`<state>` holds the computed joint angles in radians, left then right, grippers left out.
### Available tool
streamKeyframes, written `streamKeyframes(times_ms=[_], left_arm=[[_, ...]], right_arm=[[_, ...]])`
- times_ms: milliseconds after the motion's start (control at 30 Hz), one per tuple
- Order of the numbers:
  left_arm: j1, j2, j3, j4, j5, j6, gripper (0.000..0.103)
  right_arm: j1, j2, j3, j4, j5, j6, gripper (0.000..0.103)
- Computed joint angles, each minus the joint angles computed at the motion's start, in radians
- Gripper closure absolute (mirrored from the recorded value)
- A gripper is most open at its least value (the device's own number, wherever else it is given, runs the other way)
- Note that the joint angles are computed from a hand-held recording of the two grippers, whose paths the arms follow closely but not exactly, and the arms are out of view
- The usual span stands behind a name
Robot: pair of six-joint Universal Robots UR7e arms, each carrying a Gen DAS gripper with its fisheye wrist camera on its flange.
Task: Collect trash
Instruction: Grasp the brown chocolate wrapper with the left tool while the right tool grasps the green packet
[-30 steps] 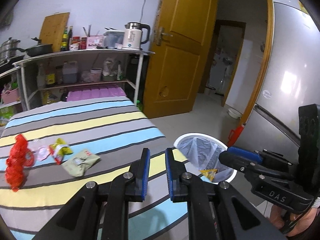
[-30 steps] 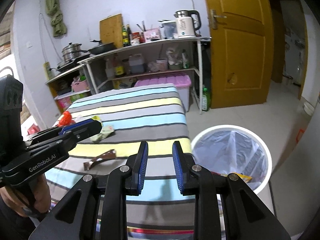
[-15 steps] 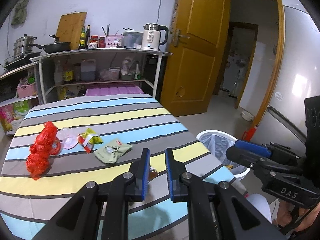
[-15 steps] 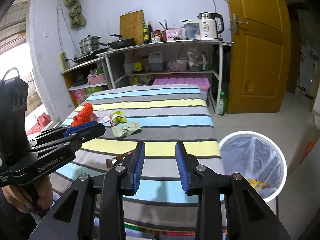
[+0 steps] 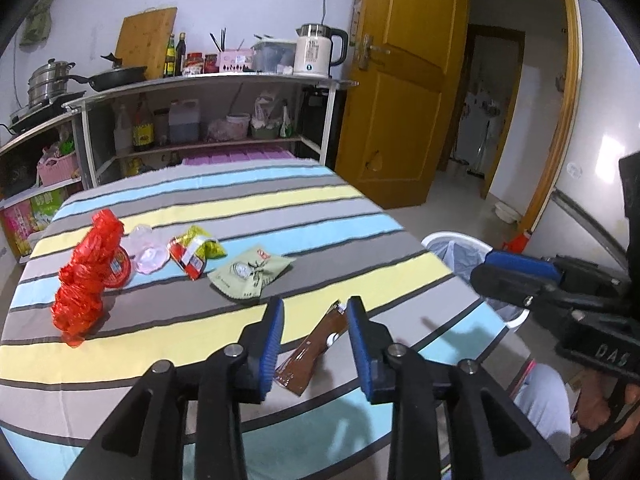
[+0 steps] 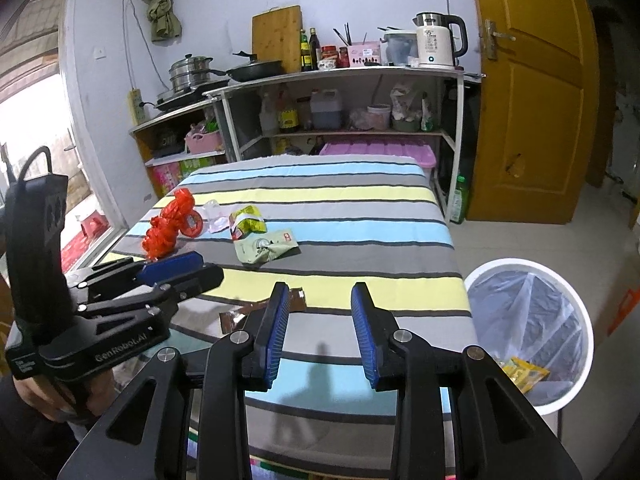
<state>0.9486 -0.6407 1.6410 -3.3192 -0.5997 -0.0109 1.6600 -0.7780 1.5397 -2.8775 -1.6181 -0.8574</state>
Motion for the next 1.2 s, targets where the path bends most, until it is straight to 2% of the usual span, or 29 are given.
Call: streamKeyframes(times_ms=[67,367,467,567,633,900,1200], left_arm=[[0.016,0.002,-0.004,0.030,-0.015,-0.008,0.064],[0.073,0.025,-0.066,0.214,-0.067,-0.055,0.064],[0.083,0.040,-0.094,0.296,-0.059,-0.077,0.064],[0.078,0.053,-0.099,0.288,-0.032,-0.053,0.065],[0.077,0.056,-0.100,0.278,-0.021,-0.050,0.084],[0.075,0.014,-0.025,0.145,-0.040,-0.095,0.086],[0.058,-0.056,0.083,-0.040,0.038,-0.104,0.086]], right_arm=[[0.000,0.006,-0.006,0.006,-0.004,0.001,0.070],[-0.006,0.046,-0.056,0.039,-0.029,0.014,0.070],[-0.008,0.060,-0.074,0.051,-0.037,0.020,0.070],[-0.010,0.073,-0.093,0.063,-0.043,0.025,0.070],[-0.011,0.082,-0.104,0.070,-0.048,0.031,0.070],[-0.007,0.112,-0.142,0.109,-0.047,0.051,0.070],[0.020,0.179,-0.224,0.205,-0.021,0.088,0.070]])
